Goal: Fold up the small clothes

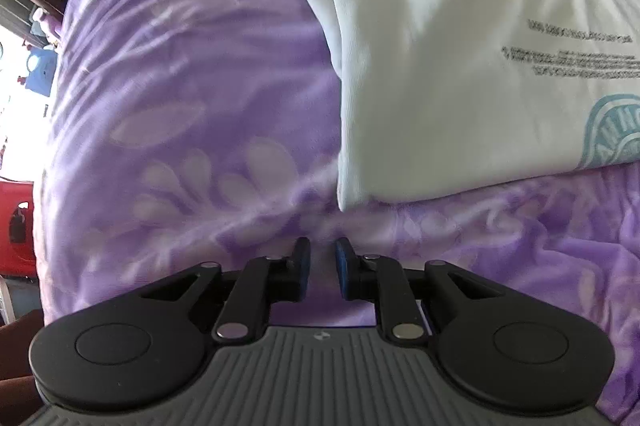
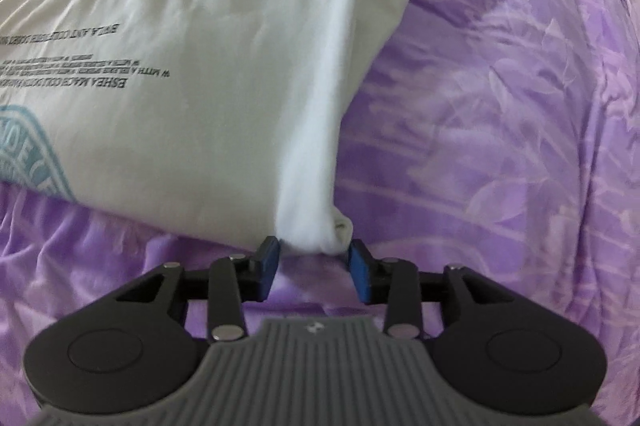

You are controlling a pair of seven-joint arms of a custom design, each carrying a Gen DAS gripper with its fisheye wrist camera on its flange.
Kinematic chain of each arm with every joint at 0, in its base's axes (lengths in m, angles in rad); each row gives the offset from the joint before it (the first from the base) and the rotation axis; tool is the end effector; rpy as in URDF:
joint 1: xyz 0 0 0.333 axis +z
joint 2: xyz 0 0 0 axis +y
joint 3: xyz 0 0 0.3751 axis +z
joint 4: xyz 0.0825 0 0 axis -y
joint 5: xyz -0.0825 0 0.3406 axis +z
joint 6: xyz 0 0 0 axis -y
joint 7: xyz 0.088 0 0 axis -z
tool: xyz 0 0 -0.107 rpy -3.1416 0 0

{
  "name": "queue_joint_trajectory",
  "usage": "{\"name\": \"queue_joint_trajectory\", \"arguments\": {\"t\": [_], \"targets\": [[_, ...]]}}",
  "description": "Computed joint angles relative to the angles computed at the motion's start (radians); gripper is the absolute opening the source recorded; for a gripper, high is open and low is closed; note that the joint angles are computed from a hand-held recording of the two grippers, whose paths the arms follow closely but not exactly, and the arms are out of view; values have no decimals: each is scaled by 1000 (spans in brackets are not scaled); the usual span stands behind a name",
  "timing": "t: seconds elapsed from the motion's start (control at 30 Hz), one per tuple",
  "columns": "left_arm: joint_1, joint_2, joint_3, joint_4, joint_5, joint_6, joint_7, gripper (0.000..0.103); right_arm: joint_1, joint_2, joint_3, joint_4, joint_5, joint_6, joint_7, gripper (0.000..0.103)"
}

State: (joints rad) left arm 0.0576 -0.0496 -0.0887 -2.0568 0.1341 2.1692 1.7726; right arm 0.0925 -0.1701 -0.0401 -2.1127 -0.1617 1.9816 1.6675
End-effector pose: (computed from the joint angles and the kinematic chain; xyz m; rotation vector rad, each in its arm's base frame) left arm 0.5115 -0.0116 0.5514 -1.7452 2.3661 -0.0168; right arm 0.4575 0.0125 0.5669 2.1911 -2.1521 0.2055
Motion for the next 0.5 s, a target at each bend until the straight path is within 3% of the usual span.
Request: {"name": "queue_joint_trajectory", "arguments": {"t": [0.17, 0.3, 0.5], "targets": [[-5, -11, -3, 81, -21, -12, 38, 21, 0, -1, -1, 80, -28, -36, -59, 49], [-26, 29, -20, 157, -38, 15, -1, 21, -12, 26, -16, 161, 0, -11, -74, 56], [-78, 132, -35, 235, -58, 68, -58, 21, -53, 126, -45, 247, 164, 75, -42, 56]]}}
